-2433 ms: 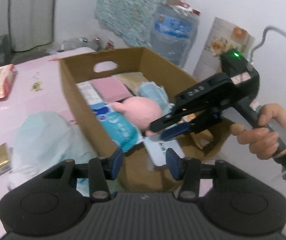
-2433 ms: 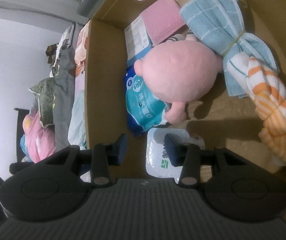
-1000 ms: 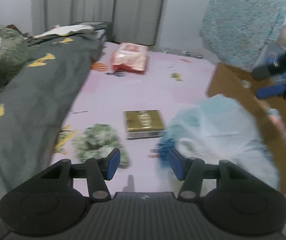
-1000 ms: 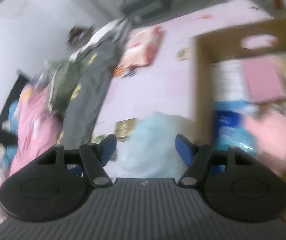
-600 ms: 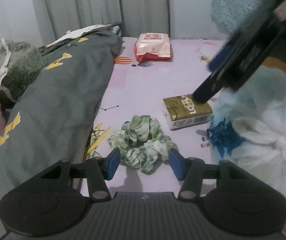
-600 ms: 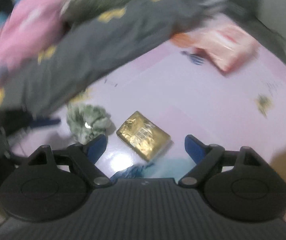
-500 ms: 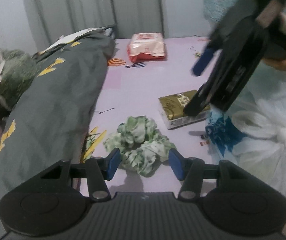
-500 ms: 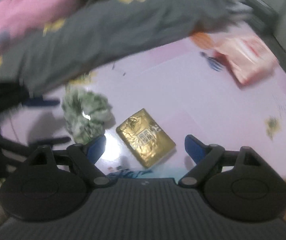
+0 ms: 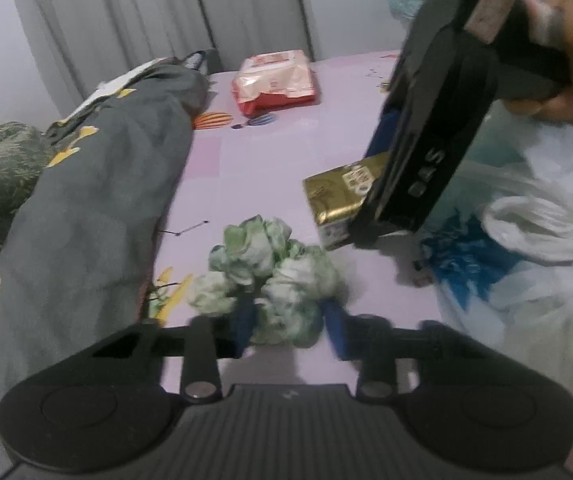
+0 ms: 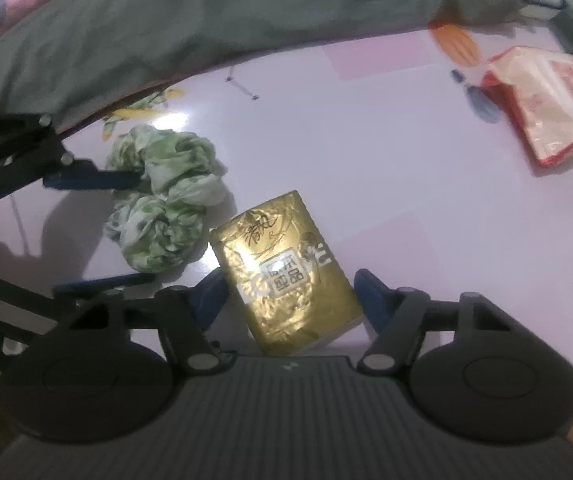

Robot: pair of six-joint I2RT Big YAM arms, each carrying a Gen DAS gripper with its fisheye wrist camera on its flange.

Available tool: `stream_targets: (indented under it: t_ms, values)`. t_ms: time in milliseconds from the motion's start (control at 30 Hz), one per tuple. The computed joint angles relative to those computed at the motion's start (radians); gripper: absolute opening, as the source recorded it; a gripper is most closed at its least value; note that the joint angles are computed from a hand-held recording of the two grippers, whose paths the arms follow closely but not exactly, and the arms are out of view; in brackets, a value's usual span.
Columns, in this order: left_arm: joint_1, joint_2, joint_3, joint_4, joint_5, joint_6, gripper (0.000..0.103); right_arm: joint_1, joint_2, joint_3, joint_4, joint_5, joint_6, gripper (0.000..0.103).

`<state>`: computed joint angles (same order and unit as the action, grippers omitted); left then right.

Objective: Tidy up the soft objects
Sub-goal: 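Close the left gripper on the green scrunchie, then carry the scrunchie into the box and open the left gripper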

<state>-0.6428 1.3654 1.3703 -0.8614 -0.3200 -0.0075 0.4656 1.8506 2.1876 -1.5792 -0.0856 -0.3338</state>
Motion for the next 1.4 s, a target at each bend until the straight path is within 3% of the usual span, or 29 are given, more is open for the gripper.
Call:
stream_targets:
  t_ms: [100, 233, 300, 367, 533, 767, 1000, 1100, 1267, 1400]
  values:
    - [0.014, -0.003, 0.009, -0.010, 0.011, -0.043, 0.016, -0.013, -0.022, 0.005, 0.022, -0.015, 0.049, 0.061]
    - [0.034, -0.013, 0.022, -0.021, 0.042, -0.107, 0.013, -0.045, -0.078, -0.006, 0.091, -0.058, 0.153, 0.053]
    - [0.041, -0.021, 0.030, -0.027, 0.060, -0.139, 0.013, -0.074, -0.122, -0.024, 0.118, -0.091, 0.213, 0.036]
    - [0.045, -0.034, 0.033, -0.026, 0.078, -0.167, 0.013, -0.095, -0.167, -0.042, 0.137, -0.101, 0.291, 0.027]
    - [0.041, -0.062, 0.044, -0.026, 0.095, -0.213, 0.013, -0.166, -0.325, -0.179, 0.208, -0.116, 0.411, 0.025]
    - [0.005, -0.087, 0.094, -0.037, 0.088, -0.232, 0.012, -0.256, -0.539, -0.395, 0.296, -0.156, 0.553, 0.027]
    - [-0.063, -0.086, 0.201, -0.030, 0.184, -0.208, 0.013, -0.341, -0.750, -0.571, 0.359, -0.199, 0.726, 0.031]
    - [-0.117, -0.053, 0.270, -0.017, 0.257, -0.181, 0.013, -0.374, -0.849, -0.635, 0.355, -0.151, 0.764, 0.035]
    - [-0.227, 0.069, 0.421, -0.048, 0.373, -0.145, 0.013, -0.387, -1.042, -0.744, 0.308, 0.038, 0.786, 0.043]
    - [-0.303, 0.193, 0.543, -0.092, 0.438, -0.128, 0.014, -0.513, -1.182, -0.804, 0.267, 0.004, 0.808, 0.048]
